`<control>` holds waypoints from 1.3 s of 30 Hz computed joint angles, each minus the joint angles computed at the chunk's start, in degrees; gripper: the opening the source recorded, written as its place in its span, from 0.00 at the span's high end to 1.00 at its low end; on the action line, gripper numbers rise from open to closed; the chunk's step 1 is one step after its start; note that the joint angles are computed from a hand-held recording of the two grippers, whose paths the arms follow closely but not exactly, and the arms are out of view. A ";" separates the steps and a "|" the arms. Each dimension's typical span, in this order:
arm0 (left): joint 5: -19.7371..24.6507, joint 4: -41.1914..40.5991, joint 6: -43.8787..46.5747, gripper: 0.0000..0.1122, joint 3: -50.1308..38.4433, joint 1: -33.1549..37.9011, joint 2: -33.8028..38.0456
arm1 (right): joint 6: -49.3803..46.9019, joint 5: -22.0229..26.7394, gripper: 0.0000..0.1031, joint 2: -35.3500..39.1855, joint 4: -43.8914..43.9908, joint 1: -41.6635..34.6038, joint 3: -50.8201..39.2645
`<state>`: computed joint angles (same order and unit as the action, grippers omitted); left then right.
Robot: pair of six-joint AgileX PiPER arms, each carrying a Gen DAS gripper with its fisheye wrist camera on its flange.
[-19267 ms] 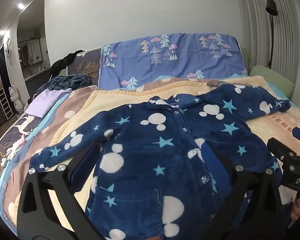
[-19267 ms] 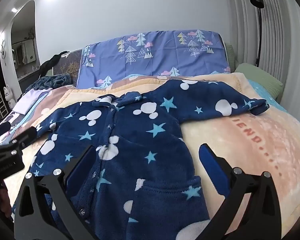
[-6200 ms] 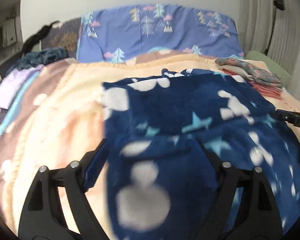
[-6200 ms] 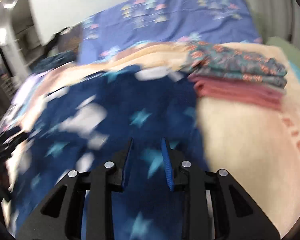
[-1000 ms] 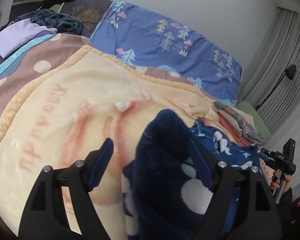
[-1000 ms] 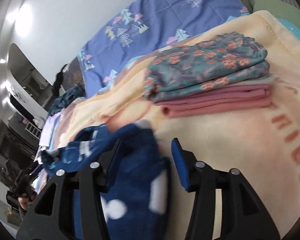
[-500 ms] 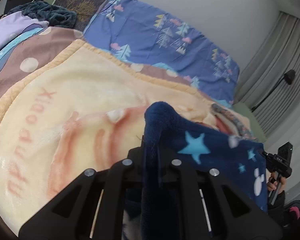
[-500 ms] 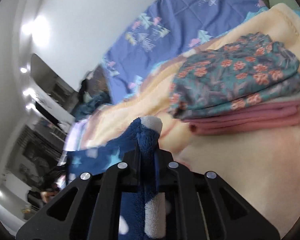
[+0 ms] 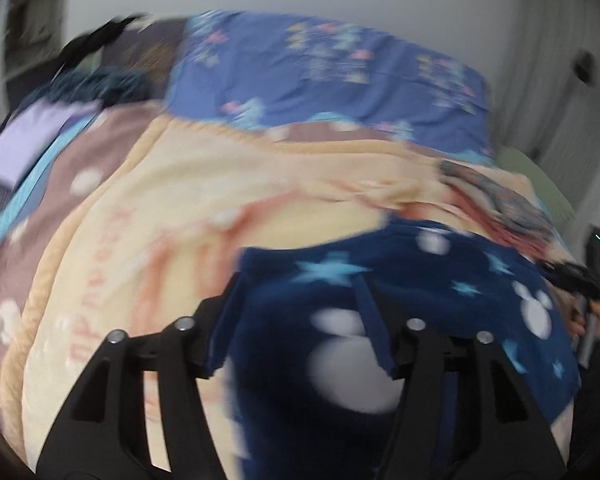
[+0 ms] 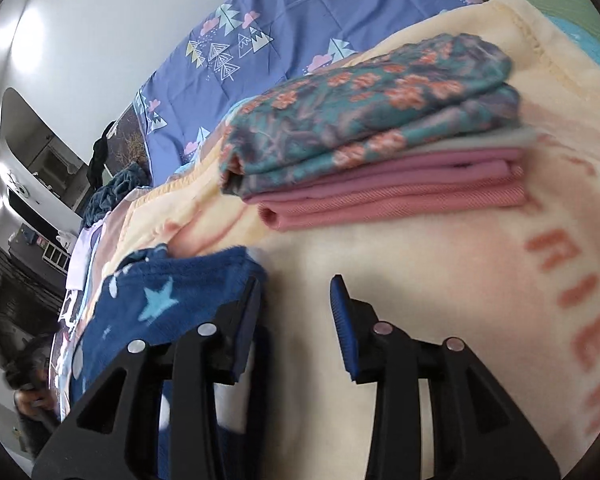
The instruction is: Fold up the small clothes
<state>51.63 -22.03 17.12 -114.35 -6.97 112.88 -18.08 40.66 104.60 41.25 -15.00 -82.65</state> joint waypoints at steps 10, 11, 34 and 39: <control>-0.10 18.78 -9.34 0.29 10.64 -40.72 -5.50 | -11.74 9.47 0.70 3.22 10.57 -4.85 -0.53; 0.59 22.51 -10.91 0.28 9.30 -43.90 -3.84 | -13.10 12.00 0.70 4.24 12.10 -5.65 -1.20; 1.11 51.91 -28.95 0.77 9.84 -57.11 3.12 | -16.97 12.48 0.95 4.46 20.58 -3.34 -1.93; 0.79 51.02 -29.33 0.76 9.83 -56.53 4.05 | -12.99 17.90 0.94 10.28 22.30 -5.31 -5.67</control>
<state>52.42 28.99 -12.20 -104.51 -63.50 116.93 -31.08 58.57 114.88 63.54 -20.31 -88.32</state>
